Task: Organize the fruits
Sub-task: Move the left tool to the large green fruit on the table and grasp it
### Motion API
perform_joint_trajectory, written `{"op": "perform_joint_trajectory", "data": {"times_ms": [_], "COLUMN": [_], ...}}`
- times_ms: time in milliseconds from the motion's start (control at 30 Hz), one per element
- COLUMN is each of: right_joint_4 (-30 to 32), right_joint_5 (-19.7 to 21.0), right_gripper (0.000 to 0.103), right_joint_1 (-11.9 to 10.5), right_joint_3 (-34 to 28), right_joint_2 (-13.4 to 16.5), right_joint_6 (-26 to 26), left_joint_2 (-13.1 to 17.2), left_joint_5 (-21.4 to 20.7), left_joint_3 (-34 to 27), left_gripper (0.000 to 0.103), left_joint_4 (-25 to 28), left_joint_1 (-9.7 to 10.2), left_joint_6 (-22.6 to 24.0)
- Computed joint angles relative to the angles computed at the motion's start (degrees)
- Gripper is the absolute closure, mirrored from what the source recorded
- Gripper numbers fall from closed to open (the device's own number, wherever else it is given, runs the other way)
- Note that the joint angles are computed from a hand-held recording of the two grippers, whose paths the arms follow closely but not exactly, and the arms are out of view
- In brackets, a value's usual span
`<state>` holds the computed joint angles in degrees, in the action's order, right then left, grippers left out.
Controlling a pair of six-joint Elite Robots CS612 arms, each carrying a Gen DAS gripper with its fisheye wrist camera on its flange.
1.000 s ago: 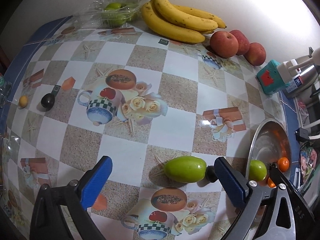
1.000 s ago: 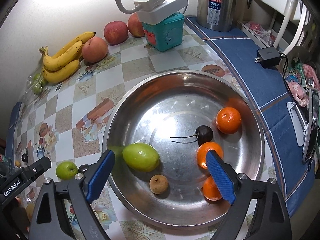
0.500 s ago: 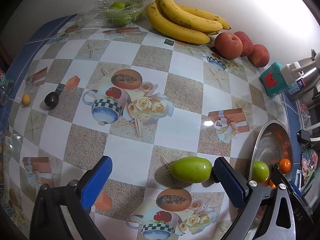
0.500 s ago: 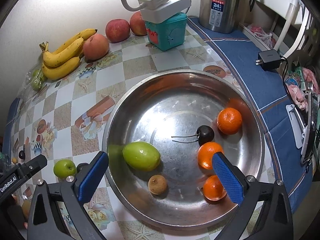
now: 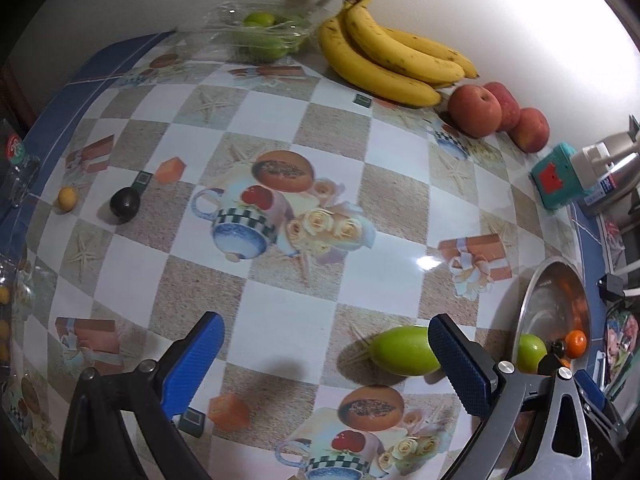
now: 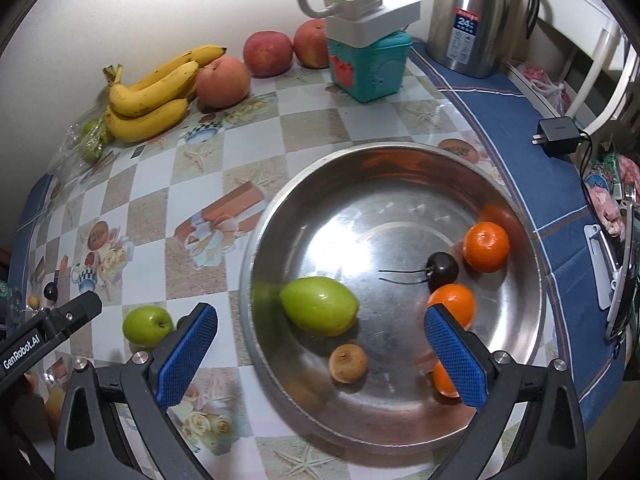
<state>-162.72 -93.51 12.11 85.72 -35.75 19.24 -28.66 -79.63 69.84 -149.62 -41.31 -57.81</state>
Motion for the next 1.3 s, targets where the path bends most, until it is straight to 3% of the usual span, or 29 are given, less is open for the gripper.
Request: {"op": "perform_joint_trajectory", "data": {"times_ms": [400, 533, 733, 1300], "right_joint_4": [0.9, 1.1, 3.1, 4.7], "right_joint_5": [2.5, 1.7, 2.0, 4.4], "right_gripper": [0.0, 0.0, 0.0, 0.0], "right_joint_1": [2.3, 2.9, 2.5, 0.3], "right_joint_3": [-1.7, -2.4, -3.5, -2.2], "right_joint_2": [0.4, 0.4, 0.8, 0.1], "right_joint_6": [-1.7, -0.9, 4.2, 7.0], "left_joint_2": [-1.0, -1.1, -0.9, 1.8], "left_joint_5": [-0.3, -0.7, -0.2, -5.7], "left_joint_3": [2.6, 3.2, 3.0, -1.0], "left_gripper": [0.0, 0.0, 0.0, 0.0], "left_joint_4": [-1.3, -2.4, -2.4, -2.2], "left_joint_1": [0.78, 1.0, 0.97, 0.7], "left_joint_6": [-2.8, -2.9, -3.1, -1.7]}}
